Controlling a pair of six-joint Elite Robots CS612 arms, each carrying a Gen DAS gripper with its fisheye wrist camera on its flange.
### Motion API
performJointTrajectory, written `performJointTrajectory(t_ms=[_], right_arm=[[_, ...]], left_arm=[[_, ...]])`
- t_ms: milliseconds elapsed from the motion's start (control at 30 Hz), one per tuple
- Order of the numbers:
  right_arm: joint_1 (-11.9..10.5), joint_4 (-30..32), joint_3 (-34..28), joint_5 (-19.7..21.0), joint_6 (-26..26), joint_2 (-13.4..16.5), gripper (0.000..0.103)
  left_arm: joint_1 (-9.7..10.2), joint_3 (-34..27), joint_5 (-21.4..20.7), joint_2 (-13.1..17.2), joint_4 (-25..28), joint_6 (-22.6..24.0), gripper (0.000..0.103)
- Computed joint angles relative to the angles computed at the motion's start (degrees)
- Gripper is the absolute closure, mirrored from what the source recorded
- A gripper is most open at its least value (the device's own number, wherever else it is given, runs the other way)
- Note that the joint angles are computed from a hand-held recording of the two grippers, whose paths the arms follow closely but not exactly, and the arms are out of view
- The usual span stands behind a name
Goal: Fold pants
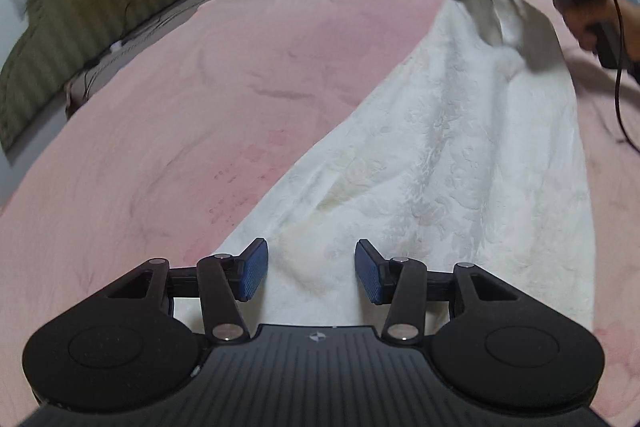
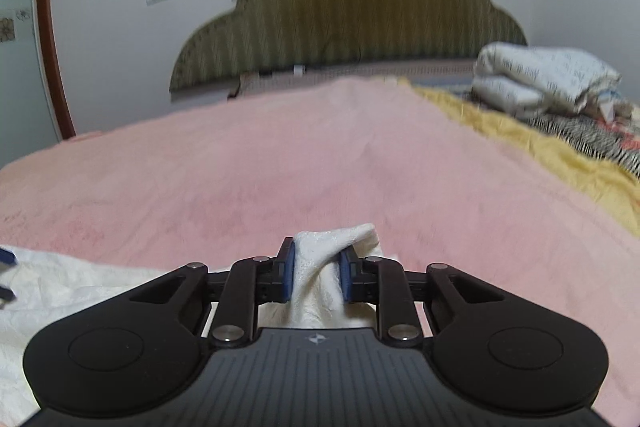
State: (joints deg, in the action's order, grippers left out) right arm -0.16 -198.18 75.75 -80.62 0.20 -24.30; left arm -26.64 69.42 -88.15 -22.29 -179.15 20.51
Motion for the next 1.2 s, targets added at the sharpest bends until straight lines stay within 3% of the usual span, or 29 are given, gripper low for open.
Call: performJointTrajectory(t_ms=[133, 233, 267, 300, 367, 500, 633, 667, 700, 767, 800, 833, 867, 900, 967, 1000, 1067, 1100, 1133, 1200], right_arm=[[0.3, -5.2, 0.2, -0.8, -0.3, 0.5, 0.081], [0.0, -8.5, 0.2, -0.2, 1.8, 1.2, 0.081], [0.0, -8.8, 0.1, -0.4, 2.0, 1.2, 0.081], [-0.1, -9.2, 0.0, -0.3, 2.9, 1.4, 0.081], [0.0, -10.4, -0.2, -1.4, 4.0, 1.9, 0.081], [0.0, -11.1, -1.0, -2.4, 6.2, 2.5, 0.081], [0.5, -8.0, -2.9, -4.8, 6.5, 3.1, 0.081], [0.6, -5.3, -3.4, -5.4, 6.4, 3.1, 0.081], [0.7, -2.2, -4.0, -5.6, 6.4, 3.1, 0.081], [1.2, 4.4, -5.2, -8.4, 5.5, 2.9, 0.071], [1.5, 6.3, -5.3, -10.2, 5.1, 2.8, 0.064], [2.0, 6.2, -5.2, -13.2, 5.5, 2.8, 0.051], [2.5, 4.0, -4.5, -15.8, 5.6, 2.6, 0.043], [2.8, 1.0, -3.6, -17.4, 5.2, 2.4, 0.042], [2.7, -3.8, -0.8, -13.3, 1.4, 1.0, 0.040], [2.3, -3.9, 0.8, -7.6, -0.9, 0.0, 0.040], [1.7, 2.1, 2.9, 4.4, -6.9, -2.2, 0.042], [1.7, 7.4, 3.1, 8.3, -9.9, -3.0, 0.042], [1.9, 12.4, 2.6, 9.8, -13.2, -3.3, 0.042], [2.8, 16.8, 0.7, 5.6, -14.7, -2.4, 0.042]], left_arm=[[-0.39, -1.1, 1.1, 1.4, -2.9, 4.5, 0.046], [-0.62, -1.4, 2.2, 1.5, -2.0, 3.3, 0.048], [-0.54, -1.5, 1.6, 1.3, -0.5, 1.5, 0.058], [-0.41, -1.7, 0.9, 1.0, 1.1, -0.5, 0.075], [-0.28, -1.6, -0.2, 0.5, 2.8, -2.6, 0.096], [-1.08, -0.7, 4.6, 0.9, -2.5, -2.0, 0.103], [-1.57, -2.0, 12.6, 2.4, -8.8, -9.6, 0.102], [-1.74, -2.1, 14.8, 2.4, -8.9, -11.2, 0.100], [-2.00, -1.9, 16.8, 2.3, -8.7, -12.4, 0.088], [-2.47, -0.1, 18.4, 1.2, -9.4, -14.4, 0.084], [-2.66, 1.4, 18.2, 0.3, -9.9, -15.8, 0.069], [-2.83, 2.9, 17.8, -0.5, -10.3, -17.1, 0.058], [-3.05, 5.1, 16.6, -1.8, -10.9, -18.6, 0.037], [-3.06, 6.8, 15.2, -2.6, -12.1, -19.9, 0.022], [-3.46, 10.0, 13.3, -3.7, -14.7, -21.9, 0.016], [-3.61, 11.0, 12.6, -4.0, -15.3, -22.4, 0.016], [-3.97, 12.1, 13.2, -4.0, -15.3, -23.9, 0.015], [-4.14, 11.7, 15.0, -3.6, -14.4, -25.0, 0.015], [-4.33, 11.1, 17.3, -3.2, -12.9, -26.6, 0.015], [-4.42, 10.0, 22.4, -2.7, -7.5, -33.1, 0.013]])
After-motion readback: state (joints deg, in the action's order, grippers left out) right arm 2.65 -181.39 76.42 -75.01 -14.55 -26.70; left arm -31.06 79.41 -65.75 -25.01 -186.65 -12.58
